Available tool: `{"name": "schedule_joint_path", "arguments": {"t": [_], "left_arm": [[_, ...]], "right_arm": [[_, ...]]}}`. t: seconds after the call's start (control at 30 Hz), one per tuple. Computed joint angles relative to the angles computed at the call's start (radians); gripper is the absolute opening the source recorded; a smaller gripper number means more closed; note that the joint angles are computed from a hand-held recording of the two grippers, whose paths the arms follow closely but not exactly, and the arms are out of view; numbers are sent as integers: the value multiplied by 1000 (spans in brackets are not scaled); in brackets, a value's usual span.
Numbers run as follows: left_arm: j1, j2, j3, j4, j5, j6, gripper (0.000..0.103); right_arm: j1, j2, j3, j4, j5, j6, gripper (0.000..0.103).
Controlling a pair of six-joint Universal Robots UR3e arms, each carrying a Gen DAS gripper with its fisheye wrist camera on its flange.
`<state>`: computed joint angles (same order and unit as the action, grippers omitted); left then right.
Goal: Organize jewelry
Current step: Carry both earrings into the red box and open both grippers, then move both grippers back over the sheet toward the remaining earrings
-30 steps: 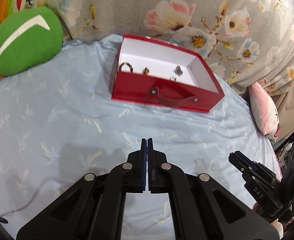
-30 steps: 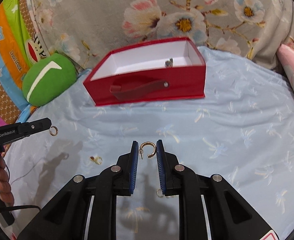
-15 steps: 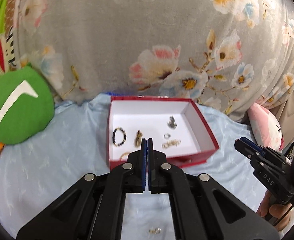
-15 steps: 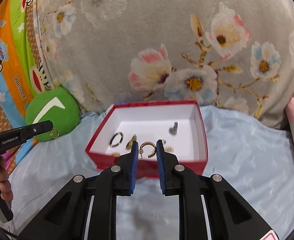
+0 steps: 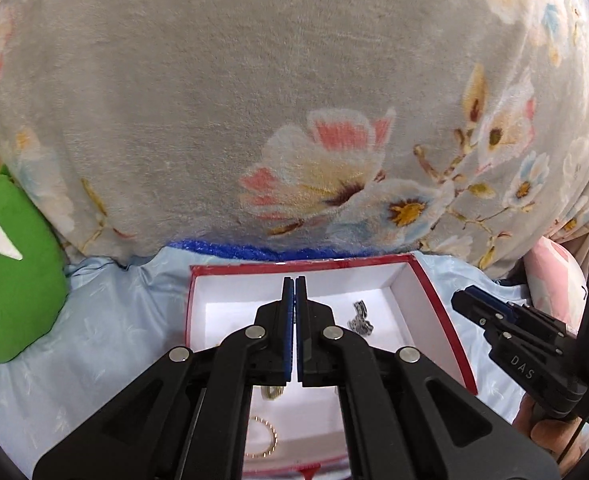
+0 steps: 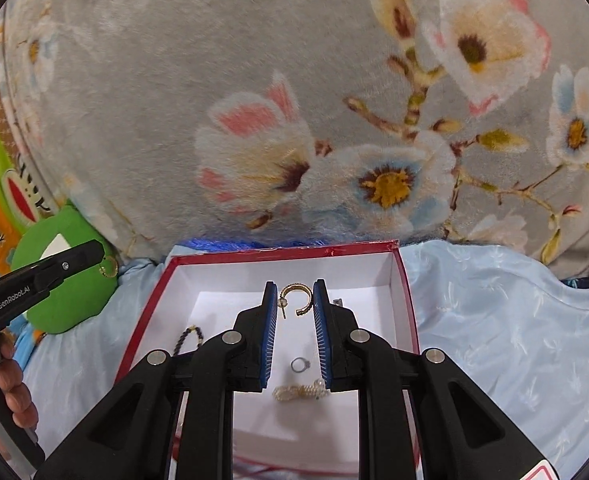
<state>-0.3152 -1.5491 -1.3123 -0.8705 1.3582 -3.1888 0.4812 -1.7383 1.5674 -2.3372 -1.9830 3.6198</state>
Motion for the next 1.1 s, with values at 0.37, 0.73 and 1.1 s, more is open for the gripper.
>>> {"name": "schedule_joint_path", "arguments": {"t": [0.37,0.73,1.1], "left_arm": [[-93,-217,107,112,153,-4,0],[-145,-235,58,178,275,-48,27],[-178,-101,-82,170,293,-40,27]], "right_arm": [[-58,113,11,-79,25,-53,18],[-55,58,91,-140,7,-27,43],[67,-63,200,-114,-62,60,43]]}}
